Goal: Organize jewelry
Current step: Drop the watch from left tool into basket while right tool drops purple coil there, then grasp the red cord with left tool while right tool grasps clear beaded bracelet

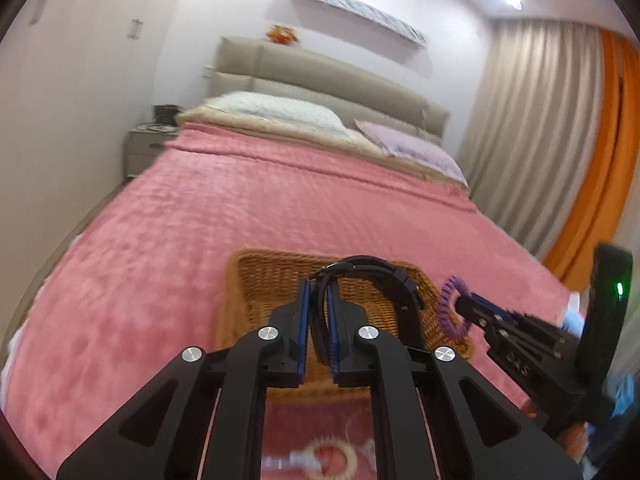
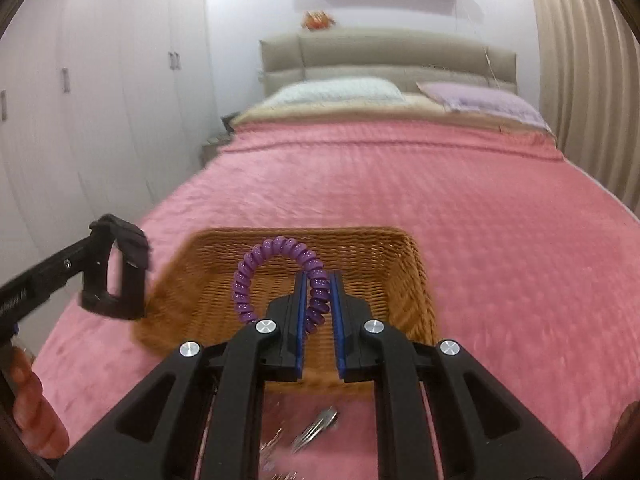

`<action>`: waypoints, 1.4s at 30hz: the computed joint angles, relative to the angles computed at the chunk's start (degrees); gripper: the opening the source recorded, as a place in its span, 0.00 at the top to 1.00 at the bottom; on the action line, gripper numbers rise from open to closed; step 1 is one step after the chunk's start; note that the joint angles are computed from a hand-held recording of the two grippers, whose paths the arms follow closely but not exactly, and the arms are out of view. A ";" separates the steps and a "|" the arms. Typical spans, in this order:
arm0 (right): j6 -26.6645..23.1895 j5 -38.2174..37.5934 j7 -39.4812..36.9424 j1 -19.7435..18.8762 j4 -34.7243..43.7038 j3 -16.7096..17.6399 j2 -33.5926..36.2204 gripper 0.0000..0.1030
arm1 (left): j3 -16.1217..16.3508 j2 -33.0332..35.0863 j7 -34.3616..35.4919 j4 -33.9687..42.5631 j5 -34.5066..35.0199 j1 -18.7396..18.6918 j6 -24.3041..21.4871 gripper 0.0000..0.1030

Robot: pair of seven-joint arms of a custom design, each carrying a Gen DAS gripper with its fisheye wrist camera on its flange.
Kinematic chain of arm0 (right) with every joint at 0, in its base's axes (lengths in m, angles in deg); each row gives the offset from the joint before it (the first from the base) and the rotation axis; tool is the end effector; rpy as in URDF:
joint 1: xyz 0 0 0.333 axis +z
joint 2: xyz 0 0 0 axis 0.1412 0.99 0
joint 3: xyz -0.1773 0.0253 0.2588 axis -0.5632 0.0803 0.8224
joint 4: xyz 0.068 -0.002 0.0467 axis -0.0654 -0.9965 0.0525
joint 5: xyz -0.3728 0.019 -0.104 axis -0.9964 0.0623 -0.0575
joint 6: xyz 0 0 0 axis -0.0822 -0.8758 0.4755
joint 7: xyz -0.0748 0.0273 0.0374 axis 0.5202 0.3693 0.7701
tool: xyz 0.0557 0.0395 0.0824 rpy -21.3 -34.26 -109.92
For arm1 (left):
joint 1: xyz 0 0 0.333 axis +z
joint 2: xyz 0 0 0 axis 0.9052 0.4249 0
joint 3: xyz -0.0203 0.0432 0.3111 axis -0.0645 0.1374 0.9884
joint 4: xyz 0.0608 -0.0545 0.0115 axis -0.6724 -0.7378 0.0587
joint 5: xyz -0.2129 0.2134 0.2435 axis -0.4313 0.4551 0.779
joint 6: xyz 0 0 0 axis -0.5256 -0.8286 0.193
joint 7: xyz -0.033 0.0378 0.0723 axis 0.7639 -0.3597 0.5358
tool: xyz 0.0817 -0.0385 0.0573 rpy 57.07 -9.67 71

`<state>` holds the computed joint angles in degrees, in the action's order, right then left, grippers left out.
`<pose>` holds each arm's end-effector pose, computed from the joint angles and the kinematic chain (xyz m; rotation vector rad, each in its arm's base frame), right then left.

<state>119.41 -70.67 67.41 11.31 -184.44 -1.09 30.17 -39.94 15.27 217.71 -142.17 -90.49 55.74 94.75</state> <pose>0.5374 0.1293 0.5185 -1.5707 1.6310 -0.7749 0.5723 -0.1786 0.4972 -1.5485 1.8217 -1.3319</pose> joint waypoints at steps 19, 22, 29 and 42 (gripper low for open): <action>-13.12 47.57 -39.17 5.13 8.67 -2.61 11.74 0.90 | 10.57 8.59 -46.53 1.78 50.70 -5.72 -7.59 0.56; -10.92 51.81 -42.72 4.90 5.18 -2.33 8.36 0.90 | 2.87 5.44 -39.58 -0.23 44.31 1.82 -10.69 0.52; -6.78 56.42 -46.92 6.80 -4.19 -3.15 -2.55 0.70 | -0.11 -6.24 -23.48 -8.49 24.04 5.01 -13.07 0.50; 8.24 50.38 -44.40 4.54 -30.46 0.96 -25.51 0.53 | 8.98 -26.79 5.72 -29.93 -8.79 -10.44 -0.47 0.41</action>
